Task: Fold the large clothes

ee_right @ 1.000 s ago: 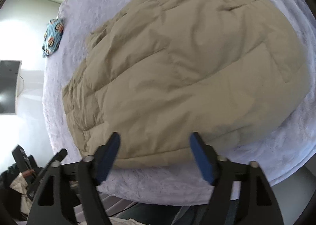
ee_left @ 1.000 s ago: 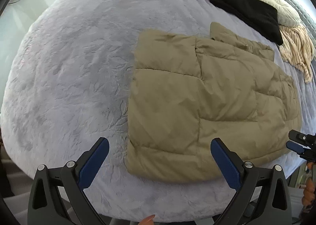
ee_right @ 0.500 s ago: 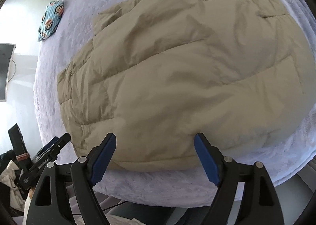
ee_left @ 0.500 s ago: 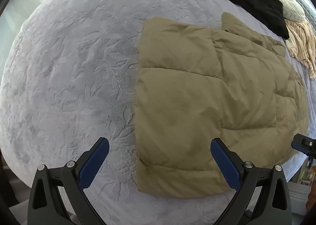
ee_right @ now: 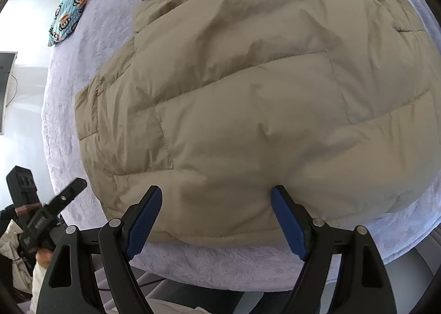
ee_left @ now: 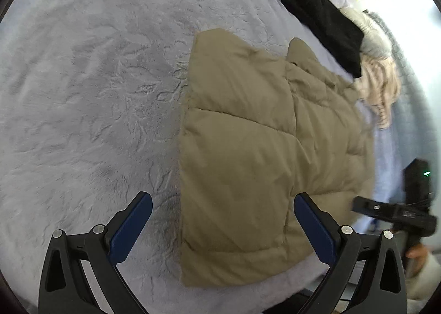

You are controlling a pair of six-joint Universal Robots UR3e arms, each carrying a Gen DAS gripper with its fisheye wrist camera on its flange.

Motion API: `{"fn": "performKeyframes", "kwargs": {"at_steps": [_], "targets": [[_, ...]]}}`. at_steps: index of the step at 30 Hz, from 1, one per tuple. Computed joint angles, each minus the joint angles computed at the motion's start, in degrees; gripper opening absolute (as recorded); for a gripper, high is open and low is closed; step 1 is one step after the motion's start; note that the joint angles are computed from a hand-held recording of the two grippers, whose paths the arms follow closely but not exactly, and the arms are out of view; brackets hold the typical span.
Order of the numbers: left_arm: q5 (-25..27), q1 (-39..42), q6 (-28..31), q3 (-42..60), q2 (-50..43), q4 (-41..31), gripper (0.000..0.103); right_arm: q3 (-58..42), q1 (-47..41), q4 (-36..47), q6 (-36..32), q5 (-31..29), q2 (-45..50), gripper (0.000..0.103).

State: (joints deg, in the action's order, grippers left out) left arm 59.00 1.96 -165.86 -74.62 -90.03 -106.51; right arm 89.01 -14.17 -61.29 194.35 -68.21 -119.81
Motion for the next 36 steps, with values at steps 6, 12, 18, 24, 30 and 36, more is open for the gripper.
{"fn": "performKeyframes", "kwargs": {"at_steps": [6, 12, 18, 24, 30, 36], "targets": [[-4.47, 2.44, 7.81, -0.07, -6.58, -3.86, 0.103, 0.92, 1.26, -1.2, 1.22, -1.02, 0.6, 0.084], [-11.4, -1.78, 11.51, 1.75, -13.48, -4.64, 0.103, 0.44, 2.6, -1.74, 2.08, -2.08, 1.96, 0.084], [-11.17, -6.91, 10.04, 4.83, -20.97, -0.12, 0.103, -0.8, 4.18, -2.19, 3.71, -2.59, 3.64, 0.084], [-15.81, -6.36, 14.8, 5.77, -22.53, -5.56, 0.038, -5.75, 2.82, 0.52, 1.82, -3.42, 3.67, 0.084], [-18.96, -6.35, 12.7, 7.94, -18.48, -8.14, 0.027, -7.43, -0.22, -2.55, -0.1, -8.36, 1.54, 0.03], [-19.77, -9.4, 5.05, 18.17, -17.63, -10.03, 0.027, 2.67, -5.53, -13.63, -8.71, -3.39, -0.25, 0.012]]}}
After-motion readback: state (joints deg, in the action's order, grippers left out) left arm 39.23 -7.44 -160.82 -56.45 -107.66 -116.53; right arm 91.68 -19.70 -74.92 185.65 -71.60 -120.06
